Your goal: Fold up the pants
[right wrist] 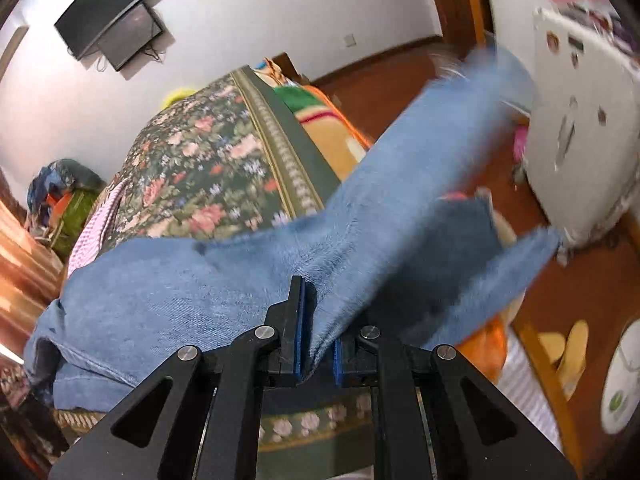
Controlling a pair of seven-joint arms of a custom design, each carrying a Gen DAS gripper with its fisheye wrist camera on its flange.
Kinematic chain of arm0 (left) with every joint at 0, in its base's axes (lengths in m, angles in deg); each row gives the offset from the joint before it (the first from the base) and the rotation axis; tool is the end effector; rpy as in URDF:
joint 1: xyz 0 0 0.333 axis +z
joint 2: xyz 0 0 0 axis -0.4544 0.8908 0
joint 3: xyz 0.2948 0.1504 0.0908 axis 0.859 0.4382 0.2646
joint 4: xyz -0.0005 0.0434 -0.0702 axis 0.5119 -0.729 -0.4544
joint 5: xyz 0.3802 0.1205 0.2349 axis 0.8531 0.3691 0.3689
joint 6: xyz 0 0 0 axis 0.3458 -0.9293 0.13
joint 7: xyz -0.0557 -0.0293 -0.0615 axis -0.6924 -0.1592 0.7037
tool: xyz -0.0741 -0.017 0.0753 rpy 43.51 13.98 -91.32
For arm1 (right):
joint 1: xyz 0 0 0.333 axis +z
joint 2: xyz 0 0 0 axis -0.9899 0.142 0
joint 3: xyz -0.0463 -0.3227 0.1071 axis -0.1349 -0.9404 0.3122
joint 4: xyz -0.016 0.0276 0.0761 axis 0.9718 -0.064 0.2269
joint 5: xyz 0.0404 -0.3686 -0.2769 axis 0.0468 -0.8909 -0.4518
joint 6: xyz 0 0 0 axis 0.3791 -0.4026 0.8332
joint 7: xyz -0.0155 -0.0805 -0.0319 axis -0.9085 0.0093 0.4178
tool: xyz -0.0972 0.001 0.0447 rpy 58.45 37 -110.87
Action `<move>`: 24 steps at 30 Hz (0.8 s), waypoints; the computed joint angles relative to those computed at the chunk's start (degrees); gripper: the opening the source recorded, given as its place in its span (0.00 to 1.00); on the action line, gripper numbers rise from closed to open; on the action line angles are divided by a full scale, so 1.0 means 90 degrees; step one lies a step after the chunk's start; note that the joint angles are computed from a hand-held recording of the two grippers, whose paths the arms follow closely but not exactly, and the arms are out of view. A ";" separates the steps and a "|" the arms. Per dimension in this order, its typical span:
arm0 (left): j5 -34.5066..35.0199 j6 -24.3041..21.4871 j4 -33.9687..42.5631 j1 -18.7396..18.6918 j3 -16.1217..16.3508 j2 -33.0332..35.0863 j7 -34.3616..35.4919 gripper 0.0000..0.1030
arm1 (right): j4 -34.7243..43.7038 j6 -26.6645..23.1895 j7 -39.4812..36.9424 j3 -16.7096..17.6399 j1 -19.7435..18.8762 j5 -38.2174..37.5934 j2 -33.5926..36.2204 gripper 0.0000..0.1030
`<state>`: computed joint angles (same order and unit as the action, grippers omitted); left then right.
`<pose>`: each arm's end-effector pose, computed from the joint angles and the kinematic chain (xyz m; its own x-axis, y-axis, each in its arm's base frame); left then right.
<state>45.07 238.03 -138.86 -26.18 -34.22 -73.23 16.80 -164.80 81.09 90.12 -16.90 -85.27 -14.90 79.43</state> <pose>0.6112 -0.0656 0.3923 0.0031 -0.9987 0.0499 -0.7893 -0.0331 -0.6131 0.6621 -0.1000 0.4075 -0.2339 -0.8968 -0.3754 -0.7707 0.4065 -0.4907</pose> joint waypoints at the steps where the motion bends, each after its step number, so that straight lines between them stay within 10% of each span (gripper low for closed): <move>1: 0.0427 -0.0005 -0.0093 -0.0009 0.0050 -0.0113 -0.0432 0.28 | 0.0007 -0.0073 0.0016 0.0003 -0.0004 0.0012 0.0014 0.09; 15: 0.1507 -0.0552 0.0361 -0.0002 -0.0168 -0.0673 -0.2083 0.41 | -0.0270 -0.0462 -0.0399 -0.0135 -0.0211 0.0702 -0.0254 0.32; 24: -0.0310 -0.0876 0.2218 -0.0602 -0.0577 0.0699 -0.0257 0.59 | -0.0669 0.0181 0.0864 -0.0420 -0.0180 -0.1648 -0.0657 0.32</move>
